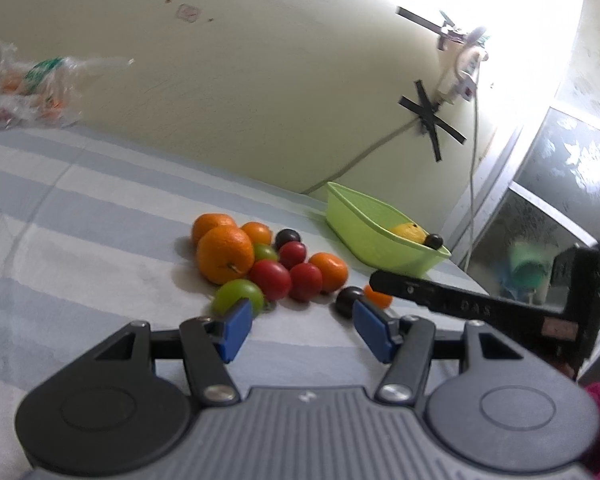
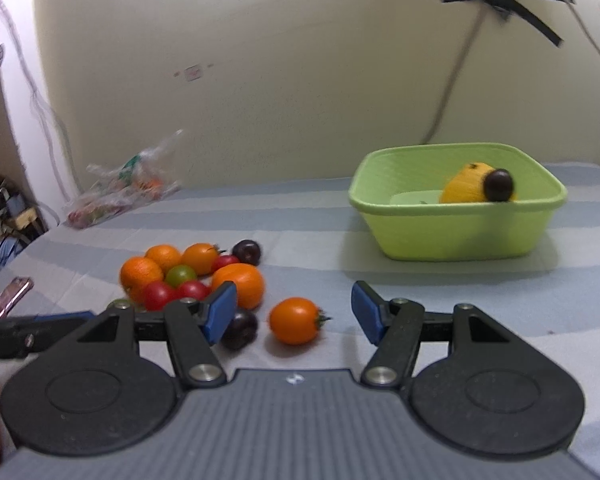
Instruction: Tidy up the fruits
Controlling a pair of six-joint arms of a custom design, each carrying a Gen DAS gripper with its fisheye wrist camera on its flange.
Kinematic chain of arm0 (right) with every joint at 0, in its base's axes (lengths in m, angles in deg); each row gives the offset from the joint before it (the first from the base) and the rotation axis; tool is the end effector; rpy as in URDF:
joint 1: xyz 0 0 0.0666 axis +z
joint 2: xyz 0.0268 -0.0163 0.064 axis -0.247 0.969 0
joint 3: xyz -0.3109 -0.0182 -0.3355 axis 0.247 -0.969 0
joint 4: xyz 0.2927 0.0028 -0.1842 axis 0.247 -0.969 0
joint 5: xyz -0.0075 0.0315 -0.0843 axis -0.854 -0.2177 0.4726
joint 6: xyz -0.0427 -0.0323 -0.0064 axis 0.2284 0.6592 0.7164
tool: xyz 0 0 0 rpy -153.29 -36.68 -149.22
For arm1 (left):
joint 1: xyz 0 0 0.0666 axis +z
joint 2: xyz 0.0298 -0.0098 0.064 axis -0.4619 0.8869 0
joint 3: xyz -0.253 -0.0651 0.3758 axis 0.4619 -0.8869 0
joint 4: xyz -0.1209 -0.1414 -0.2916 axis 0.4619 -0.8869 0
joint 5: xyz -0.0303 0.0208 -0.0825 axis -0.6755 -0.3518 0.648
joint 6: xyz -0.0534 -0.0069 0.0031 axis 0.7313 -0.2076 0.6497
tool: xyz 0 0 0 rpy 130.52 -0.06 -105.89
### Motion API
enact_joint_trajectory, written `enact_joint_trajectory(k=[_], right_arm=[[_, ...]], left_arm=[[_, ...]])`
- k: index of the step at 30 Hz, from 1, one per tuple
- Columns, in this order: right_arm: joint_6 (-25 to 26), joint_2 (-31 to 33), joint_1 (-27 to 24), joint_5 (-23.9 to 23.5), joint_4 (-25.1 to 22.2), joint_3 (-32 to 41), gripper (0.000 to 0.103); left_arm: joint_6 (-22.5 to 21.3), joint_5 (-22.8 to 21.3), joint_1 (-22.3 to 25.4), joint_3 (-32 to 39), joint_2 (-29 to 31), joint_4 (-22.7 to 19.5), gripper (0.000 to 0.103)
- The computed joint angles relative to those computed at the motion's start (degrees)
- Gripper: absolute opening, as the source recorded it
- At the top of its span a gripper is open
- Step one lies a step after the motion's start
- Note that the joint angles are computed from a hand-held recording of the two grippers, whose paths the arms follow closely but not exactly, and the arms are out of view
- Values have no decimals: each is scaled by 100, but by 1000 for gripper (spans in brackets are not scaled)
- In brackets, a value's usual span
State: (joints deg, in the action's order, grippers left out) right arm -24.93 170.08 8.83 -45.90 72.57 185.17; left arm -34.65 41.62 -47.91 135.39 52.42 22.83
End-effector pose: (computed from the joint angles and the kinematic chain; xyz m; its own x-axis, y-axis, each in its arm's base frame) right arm 0.6246 0.2732 0.3543 -0.5416 -0.0699 -0.8377 -0.4513 0.8649 0.2196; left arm 0.4962 -0.1918 0.3089 -0.5558 -0.2162 -0.8027 0.2946 0.8517 -0.4334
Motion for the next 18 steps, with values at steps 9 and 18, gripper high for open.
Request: enact_joint_trajectory(k=[9, 18], right_arm=[[999, 67, 128, -394, -171, 219, 64], [1476, 165, 202, -620, -369, 452, 63]], left_arm=[[-358, -336, 85, 251, -54, -590, 57], [-388, -292, 139, 644, 140, -1236, 54]])
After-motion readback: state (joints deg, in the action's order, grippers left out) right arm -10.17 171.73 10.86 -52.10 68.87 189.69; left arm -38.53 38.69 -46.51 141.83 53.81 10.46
